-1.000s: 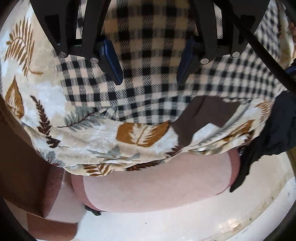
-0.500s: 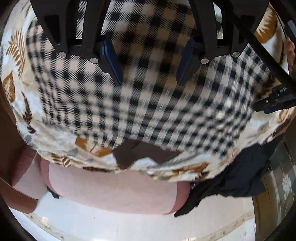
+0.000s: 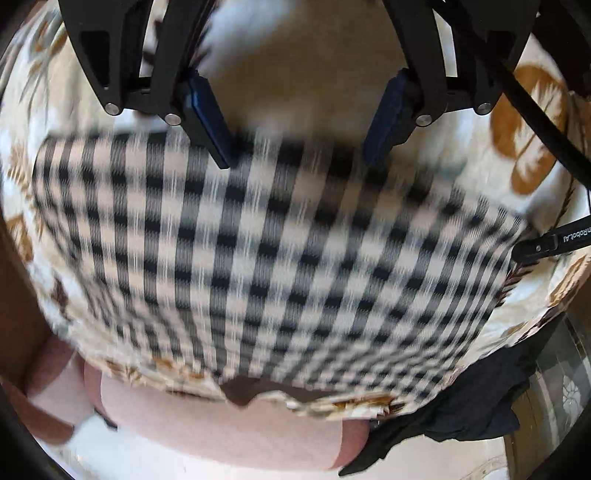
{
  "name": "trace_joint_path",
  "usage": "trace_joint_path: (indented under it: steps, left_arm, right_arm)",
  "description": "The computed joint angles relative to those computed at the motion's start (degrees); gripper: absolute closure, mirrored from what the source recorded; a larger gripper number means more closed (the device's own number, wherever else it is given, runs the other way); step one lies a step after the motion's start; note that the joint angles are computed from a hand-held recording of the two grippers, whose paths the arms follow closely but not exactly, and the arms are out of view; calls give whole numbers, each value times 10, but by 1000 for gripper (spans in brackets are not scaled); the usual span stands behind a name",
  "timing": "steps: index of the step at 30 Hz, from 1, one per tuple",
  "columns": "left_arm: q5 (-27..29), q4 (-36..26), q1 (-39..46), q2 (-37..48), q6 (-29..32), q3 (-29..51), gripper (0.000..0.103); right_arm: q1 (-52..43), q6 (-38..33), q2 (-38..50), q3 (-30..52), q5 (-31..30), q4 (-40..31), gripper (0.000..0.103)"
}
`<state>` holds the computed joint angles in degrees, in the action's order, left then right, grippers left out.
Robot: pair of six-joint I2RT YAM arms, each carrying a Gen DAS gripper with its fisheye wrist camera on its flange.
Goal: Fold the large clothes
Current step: 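Straighten the folded shirt with the left gripper and withdraw both grippers, then grasp one side edge of the folded shirt with the left gripper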
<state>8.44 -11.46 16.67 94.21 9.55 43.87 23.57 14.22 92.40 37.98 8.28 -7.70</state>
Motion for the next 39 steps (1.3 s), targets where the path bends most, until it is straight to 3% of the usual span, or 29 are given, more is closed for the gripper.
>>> trace_joint_path:
  steps: [5,11,24,31,36,38,39]
  left_arm:
    - [-14,-6,-4,-61,5,-63,35]
    - [-48,46,-25,-112,10,-141,25]
    - [-54,66,-26,-111,7,-151,19]
    - [-54,64,-24,-106,7,-146,19]
    - [-50,36,-25,-105,4,-130,19]
    - [-15,20,-20,-119,8,-129,25]
    - [12,9,-18,-131,13,-129,35]
  right_arm:
    - [12,17,-81,-62,-23,-27,26]
    - [1,31,-150,-111,-54,-34,26]
    - [-63,35,-165,-110,-83,-32,26]
    - [-153,29,-185,-107,-158,-33,25]
    - [-227,14,-208,-87,-194,-48,25]
    - [-274,3,-216,-75,-217,-62,25]
    - [-301,-5,-216,-65,-226,-70,25]
